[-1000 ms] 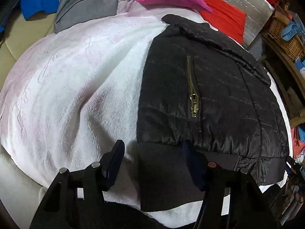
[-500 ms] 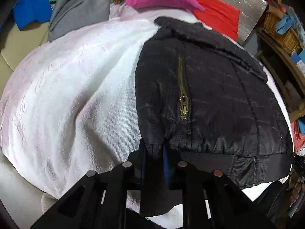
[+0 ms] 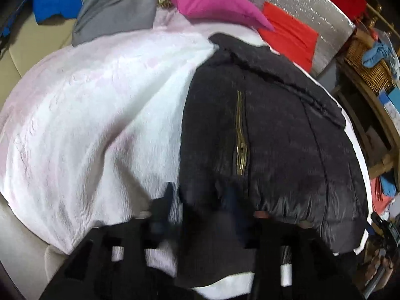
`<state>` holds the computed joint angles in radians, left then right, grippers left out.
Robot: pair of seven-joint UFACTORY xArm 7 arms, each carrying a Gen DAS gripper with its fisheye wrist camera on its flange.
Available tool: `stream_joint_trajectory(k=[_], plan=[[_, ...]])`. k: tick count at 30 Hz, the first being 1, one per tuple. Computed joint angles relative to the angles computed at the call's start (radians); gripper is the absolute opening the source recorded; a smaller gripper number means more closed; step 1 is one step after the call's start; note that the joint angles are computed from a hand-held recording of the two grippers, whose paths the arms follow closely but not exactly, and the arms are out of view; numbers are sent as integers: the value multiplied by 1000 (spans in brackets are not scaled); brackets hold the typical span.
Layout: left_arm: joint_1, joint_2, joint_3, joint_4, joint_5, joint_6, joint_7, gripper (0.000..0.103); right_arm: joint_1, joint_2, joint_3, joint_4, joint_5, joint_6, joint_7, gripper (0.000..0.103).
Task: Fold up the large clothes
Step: 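Close both grippers on the ribbed hem of the black jacket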
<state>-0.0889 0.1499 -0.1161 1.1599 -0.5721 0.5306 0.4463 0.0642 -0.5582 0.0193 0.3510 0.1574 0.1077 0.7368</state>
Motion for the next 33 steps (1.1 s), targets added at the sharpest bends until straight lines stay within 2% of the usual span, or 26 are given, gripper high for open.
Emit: stream_joint_trajectory(k=[2,3,4,5,6,7,9,13,16,18,19,21,22,23,25,26,27,28,30,32,33], plan=[[-9,26,-5,18,17,1,0,61,63,52,-59,29,24,-6,-36,72],[-18,36,-2,27,50,14,-24,61,119,79,-106,42,76,-12,-90,55],[-14,44,-17,30,89,13,-46,51,134,112,-117,68,86,19,-104,41],[-53,39,10,14,170,-31,-89,38,108,107,-91,64,55,43,-76,28],[-75,38,25,9,216,-52,-106,23,123,103,-103,59,65,39,-84,17],[-55,39,5,24,221,-32,-102,19,152,91,-129,56,108,31,-120,14],[-33,25,-9,36,178,-9,-75,17,128,58,-103,61,106,51,-130,12],[-14,-73,-14,-4,53,-17,26,16,67,-44,-26,82,61,141,-119,10],[-16,-142,16,-61,-26,5,92,16,58,-141,-11,33,56,206,-100,9],[-20,-147,35,-83,-49,36,113,17,74,-193,-33,-23,77,222,-97,10],[-18,-139,44,-89,-46,47,121,18,94,-201,-44,-54,96,197,-99,10],[-18,-107,50,-81,-32,70,92,20,124,-215,-71,-115,137,133,-88,17],[-18,-95,50,-76,-5,78,62,25,135,-215,-83,-132,152,105,-84,17],[-17,-89,51,-71,23,78,36,26,138,-211,-89,-135,153,87,-85,21],[-11,-83,47,-60,8,78,36,29,79,-203,-33,-130,118,78,-58,34],[-9,-83,44,-59,-2,73,40,31,58,-201,-12,-126,102,79,-43,46],[-9,-76,41,-52,-9,69,44,41,51,-199,-8,-125,93,69,-35,58],[-9,-68,38,-47,-14,65,47,52,62,-192,-20,-123,91,54,-37,61],[-14,-47,30,-35,-1,60,25,55,89,-173,-58,-111,90,58,-52,61],[-17,-34,23,-33,15,68,12,55,150,-154,-116,-110,108,56,-94,59],[-19,-28,19,-32,21,62,12,55,173,-144,-130,-107,114,48,-113,45]])
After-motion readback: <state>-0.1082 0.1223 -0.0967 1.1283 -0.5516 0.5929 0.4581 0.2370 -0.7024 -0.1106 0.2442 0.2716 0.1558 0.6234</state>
